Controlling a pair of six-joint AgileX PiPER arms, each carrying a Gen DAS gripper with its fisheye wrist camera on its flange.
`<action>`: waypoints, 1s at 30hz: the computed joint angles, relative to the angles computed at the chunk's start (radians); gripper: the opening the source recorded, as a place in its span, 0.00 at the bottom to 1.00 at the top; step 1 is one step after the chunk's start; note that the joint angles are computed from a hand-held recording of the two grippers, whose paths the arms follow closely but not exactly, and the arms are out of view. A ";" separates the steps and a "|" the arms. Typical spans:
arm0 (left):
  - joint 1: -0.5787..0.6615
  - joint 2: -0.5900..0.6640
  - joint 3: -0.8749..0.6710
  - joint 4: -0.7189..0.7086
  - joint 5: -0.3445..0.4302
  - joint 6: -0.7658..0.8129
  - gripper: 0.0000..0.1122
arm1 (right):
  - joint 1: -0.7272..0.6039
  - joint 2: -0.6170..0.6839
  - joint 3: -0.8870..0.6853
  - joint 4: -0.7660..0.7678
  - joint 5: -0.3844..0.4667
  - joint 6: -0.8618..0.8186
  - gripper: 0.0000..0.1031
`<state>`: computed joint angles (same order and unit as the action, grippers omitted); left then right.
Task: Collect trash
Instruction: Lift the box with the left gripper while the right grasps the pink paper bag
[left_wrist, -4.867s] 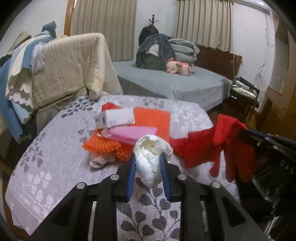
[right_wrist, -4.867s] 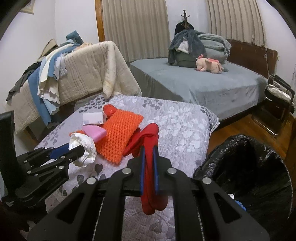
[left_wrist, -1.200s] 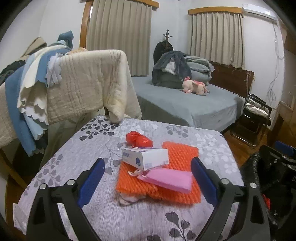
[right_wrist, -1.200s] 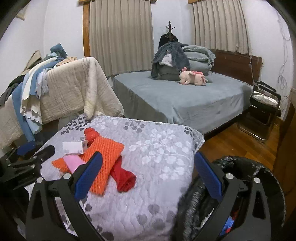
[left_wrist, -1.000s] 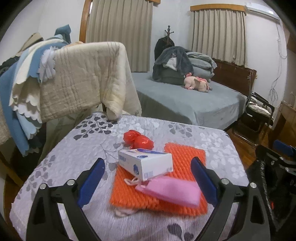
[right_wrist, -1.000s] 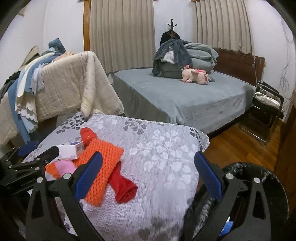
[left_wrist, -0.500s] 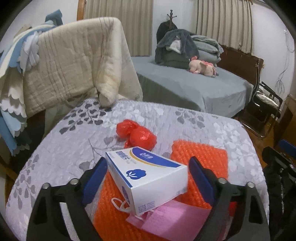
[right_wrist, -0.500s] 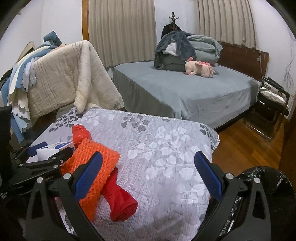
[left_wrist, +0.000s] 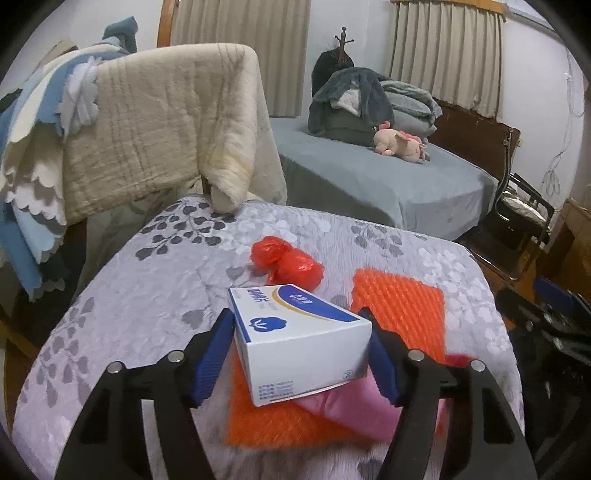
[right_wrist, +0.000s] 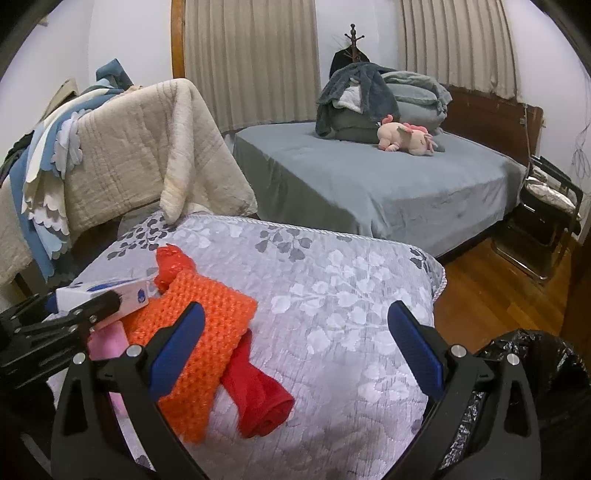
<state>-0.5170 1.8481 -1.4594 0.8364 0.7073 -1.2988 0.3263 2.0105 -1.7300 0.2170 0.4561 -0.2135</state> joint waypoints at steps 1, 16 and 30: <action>-0.004 -0.018 0.024 0.001 -0.001 -0.006 0.59 | 0.001 -0.005 0.007 0.005 -0.002 -0.006 0.94; 0.049 -0.078 0.184 -0.086 -0.097 -0.027 0.66 | 0.055 -0.030 0.077 0.007 -0.013 -0.007 0.94; 0.078 -0.164 0.268 -0.086 -0.127 -0.080 0.76 | 0.071 -0.025 0.076 -0.008 -0.016 0.000 0.94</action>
